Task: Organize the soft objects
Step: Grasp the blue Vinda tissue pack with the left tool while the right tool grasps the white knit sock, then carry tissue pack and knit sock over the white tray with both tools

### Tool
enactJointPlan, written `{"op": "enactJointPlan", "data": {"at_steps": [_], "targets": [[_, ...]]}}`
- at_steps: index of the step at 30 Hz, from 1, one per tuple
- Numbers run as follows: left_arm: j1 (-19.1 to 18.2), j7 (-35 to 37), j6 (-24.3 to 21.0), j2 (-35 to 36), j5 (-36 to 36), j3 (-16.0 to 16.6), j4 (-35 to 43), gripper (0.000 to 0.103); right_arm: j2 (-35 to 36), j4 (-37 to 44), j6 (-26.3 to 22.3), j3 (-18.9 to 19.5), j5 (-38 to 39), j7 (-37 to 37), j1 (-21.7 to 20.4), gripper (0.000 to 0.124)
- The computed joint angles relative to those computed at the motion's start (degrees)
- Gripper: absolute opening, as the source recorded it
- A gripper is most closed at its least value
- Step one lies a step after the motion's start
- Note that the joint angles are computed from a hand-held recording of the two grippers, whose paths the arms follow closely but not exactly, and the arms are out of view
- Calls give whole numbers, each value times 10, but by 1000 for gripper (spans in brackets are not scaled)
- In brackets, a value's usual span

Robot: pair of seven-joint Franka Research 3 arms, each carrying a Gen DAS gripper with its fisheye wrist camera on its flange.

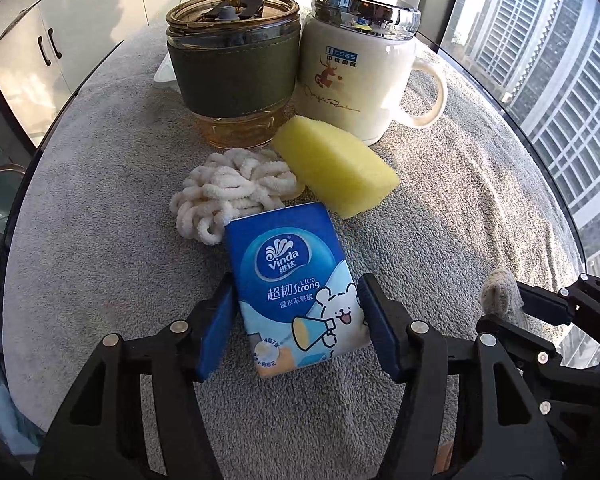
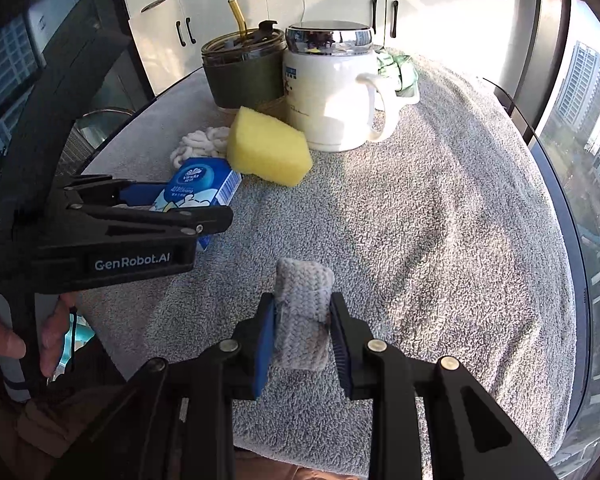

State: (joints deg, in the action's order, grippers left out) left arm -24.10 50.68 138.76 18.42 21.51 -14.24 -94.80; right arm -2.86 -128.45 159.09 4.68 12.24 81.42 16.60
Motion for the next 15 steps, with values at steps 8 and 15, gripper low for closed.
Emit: {"op": "enactJointPlan", "data": {"at_steps": [8, 15], "targets": [[10, -42, -3, -42, 42, 13, -49, 58, 12, 19, -3, -4, -16, 9, -6, 29], [30, -78, -8, -77, 70, 17, -86, 58, 29, 43, -3, -14, -61, 55, -19, 29]]}}
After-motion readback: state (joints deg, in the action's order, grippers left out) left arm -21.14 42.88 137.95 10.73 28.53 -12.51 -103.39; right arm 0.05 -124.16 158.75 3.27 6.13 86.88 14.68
